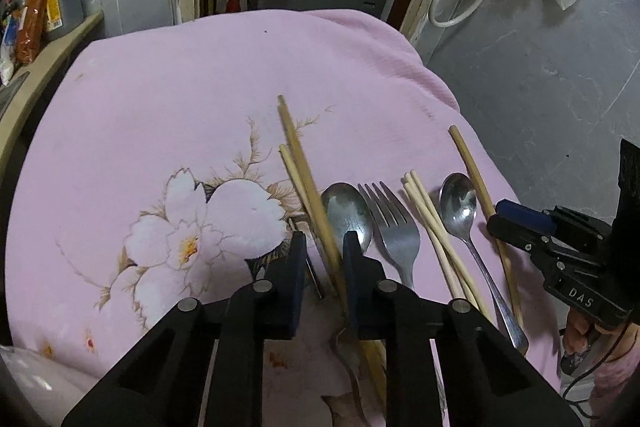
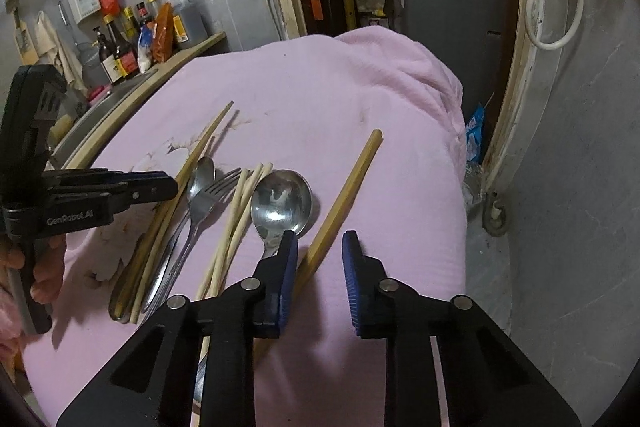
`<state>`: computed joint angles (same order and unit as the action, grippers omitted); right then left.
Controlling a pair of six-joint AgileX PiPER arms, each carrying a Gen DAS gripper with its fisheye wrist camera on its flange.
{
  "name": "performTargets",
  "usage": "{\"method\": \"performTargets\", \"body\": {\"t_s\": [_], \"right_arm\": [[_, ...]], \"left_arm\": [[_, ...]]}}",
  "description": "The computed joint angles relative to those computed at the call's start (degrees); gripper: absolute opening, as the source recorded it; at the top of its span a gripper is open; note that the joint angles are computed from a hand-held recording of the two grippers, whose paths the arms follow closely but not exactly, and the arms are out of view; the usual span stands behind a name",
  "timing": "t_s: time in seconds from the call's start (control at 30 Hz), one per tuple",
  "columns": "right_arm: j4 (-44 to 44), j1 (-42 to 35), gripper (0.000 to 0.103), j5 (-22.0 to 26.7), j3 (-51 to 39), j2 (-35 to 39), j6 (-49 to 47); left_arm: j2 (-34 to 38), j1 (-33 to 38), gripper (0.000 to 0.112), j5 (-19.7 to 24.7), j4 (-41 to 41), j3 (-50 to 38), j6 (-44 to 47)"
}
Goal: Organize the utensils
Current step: 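Grasp a wooden chopstick with the left tool while the right tool grasps another chopstick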
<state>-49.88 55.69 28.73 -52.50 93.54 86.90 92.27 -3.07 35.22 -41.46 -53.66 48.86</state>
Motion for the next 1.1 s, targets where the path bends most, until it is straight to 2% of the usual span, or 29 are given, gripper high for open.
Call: {"method": "performTargets", "body": {"t_s": [0.27, 0.4, 0.67, 0.8, 1.0, 1.1], "right_arm": [[4.31, -1.69, 0.018, -1.49, -1.34, 0.9, -4.26], [4.52, -1.86, 0.017, -1.68, -1.34, 1.0, -4.05], [4.02, -1.69, 0.012, -2.03, -1.02, 0.99, -2.36], [9.84, -3.29, 0.011, -2.72, -1.8, 1.05, -6.81], [21.1, -4.61, 0.013, 1.56, -7.12, 4.01, -17.11], [22.85, -4.48, 0.012, 4.49, -9.42, 5.19, -17.85]], "left_arm": [[2.91, 0.31, 0.008, 5.18, 1.23, -4.07, -4.07], [3.36, 2.67, 0.007, 8.24, -1.6, -4.55, -2.66], [-0.45, 6.35, 0.005, 10.94, -5.64, -1.47, 0.73], [-0.86, 7.29, 0.005, 12.52, -5.64, -1.28, 0.54], [-1.33, 9.28, 0.005, 14.7, -8.29, -0.06, 4.12], [-3.03, 10.17, 0.005, 14.54, -9.92, 2.03, 6.82]]}}
